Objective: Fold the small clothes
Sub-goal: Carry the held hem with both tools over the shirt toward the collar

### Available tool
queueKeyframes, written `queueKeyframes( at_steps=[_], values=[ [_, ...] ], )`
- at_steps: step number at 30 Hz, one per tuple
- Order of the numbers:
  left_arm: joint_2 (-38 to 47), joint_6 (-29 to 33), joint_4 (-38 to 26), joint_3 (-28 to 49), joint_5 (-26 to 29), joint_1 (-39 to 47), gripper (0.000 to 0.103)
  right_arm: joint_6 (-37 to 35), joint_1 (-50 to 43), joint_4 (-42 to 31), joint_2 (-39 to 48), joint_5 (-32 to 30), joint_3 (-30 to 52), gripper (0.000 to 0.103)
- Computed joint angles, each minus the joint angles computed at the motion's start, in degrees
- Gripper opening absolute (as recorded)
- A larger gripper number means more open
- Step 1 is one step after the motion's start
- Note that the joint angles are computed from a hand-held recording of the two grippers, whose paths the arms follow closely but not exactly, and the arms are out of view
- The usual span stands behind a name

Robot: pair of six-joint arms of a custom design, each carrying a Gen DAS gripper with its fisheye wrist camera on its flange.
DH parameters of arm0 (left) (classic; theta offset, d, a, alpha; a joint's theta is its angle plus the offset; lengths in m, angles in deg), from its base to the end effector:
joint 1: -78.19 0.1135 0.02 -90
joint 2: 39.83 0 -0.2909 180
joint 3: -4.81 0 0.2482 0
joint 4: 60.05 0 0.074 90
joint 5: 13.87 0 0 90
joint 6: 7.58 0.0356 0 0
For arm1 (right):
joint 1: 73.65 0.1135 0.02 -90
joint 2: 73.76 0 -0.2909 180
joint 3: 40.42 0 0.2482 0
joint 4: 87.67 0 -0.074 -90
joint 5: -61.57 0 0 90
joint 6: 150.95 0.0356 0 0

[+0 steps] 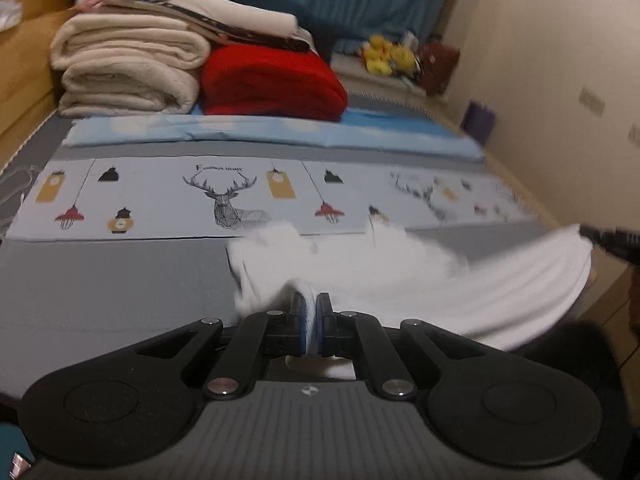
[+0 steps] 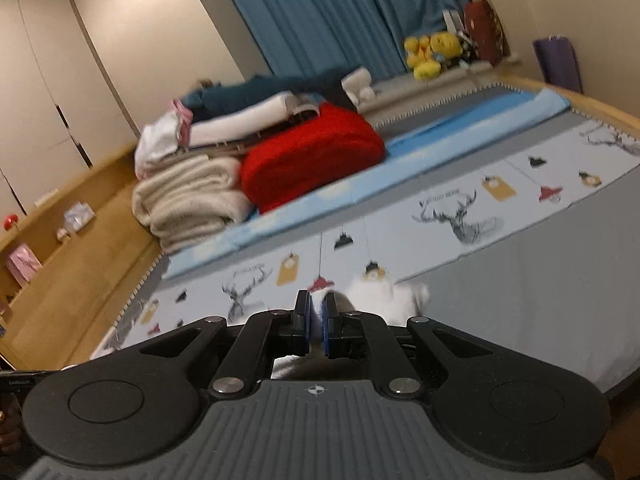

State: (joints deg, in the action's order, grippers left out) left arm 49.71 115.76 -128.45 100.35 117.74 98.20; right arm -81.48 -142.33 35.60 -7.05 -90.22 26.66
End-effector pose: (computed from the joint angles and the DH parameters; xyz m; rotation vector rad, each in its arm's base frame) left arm 0.3004 0.0842 0.3412 0.4899 2.3056 -0.5380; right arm 0.1032 -0.1782 0.3067 0.4777 1.9417 0.4206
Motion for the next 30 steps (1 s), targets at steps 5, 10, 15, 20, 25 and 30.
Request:
queueKeyframes(
  at_steps=[5,10,15,20,25,30],
  values=[
    [10.28,-6.84,6.34,3.04,-4.58,-4.48,0.005,13.53,10.87,16.84,6.37,10.95,-2.65,0.005],
    [29.90,-13.61,14.90,13.19,-12.82,-12.48,0.005,21.72,26.00,31.78,26.28,28.17,2.24,0.005],
    [48.06,-18.09,13.40,28.59,-16.66,-15.98,0.005,25.57,33.08,33.58,45.79,38.45,13.63,0.005],
    [55.19,-24.26,11.75,40.78,-15.13,-16.60,0.010,30.78,34.42,35.63,52.48,38.47,18.53,0.007],
    [63.05,-27.18,4.07,55.01,-16.93,-14.63,0.028,28.03,34.46,40.89,52.69,43.74,18.21,0.007],
    [60.94,-23.20,3.00,51.40,-19.29,-13.86,0.046,21.65,33.53,35.79,53.18,42.45,18.82,0.008]
  ],
)
